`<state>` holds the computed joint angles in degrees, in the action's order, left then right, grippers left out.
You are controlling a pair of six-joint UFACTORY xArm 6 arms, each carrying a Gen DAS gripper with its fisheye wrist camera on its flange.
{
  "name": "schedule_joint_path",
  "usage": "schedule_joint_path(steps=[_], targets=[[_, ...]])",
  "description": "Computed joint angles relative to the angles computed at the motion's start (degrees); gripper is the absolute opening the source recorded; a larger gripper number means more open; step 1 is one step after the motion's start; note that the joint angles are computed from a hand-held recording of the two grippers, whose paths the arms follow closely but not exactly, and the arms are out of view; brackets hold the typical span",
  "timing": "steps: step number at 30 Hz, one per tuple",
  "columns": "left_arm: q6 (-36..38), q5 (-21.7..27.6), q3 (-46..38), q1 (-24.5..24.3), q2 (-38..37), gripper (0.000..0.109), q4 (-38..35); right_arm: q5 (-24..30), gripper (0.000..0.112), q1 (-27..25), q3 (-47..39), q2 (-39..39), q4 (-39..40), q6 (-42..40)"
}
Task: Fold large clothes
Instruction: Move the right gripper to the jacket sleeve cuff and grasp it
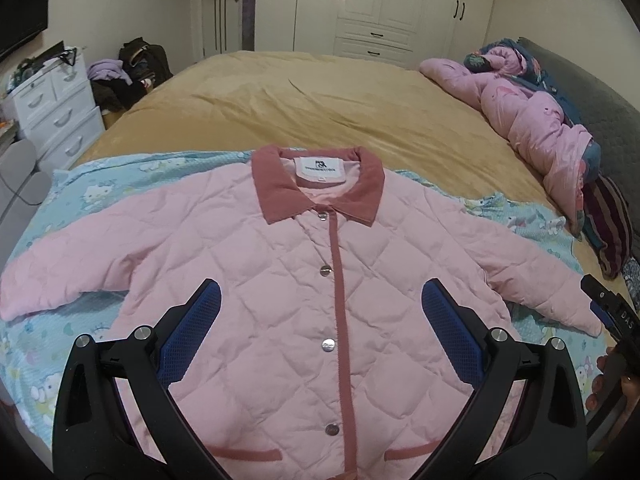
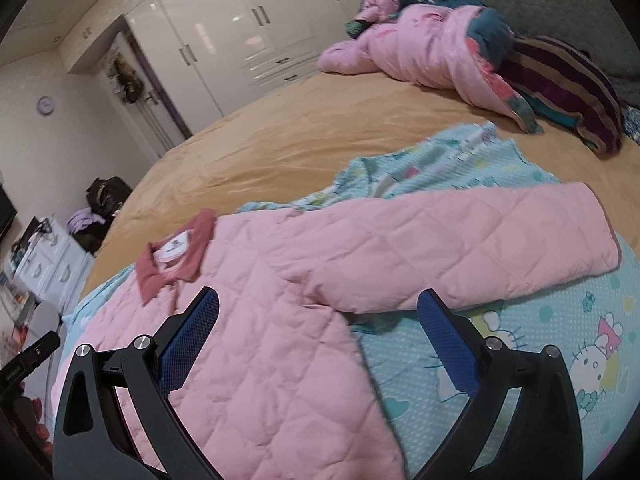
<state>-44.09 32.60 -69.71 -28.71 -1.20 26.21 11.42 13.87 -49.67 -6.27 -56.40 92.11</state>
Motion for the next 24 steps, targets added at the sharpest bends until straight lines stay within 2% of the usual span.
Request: schedule_joint_path(steps=[11, 24], targets=[[-2.0, -1.5, -0.9, -0.7, 5.4, 0.094, 1.7, -3.8, 0.099, -6.5, 5.5, 1.0, -0.6, 6.0], [-1.5, -2.7, -3.7, -2.6, 12.4, 0.094, 0.6, -9.2, 0.099, -15.8, 7.4, 4.8, -8.9, 20.7]])
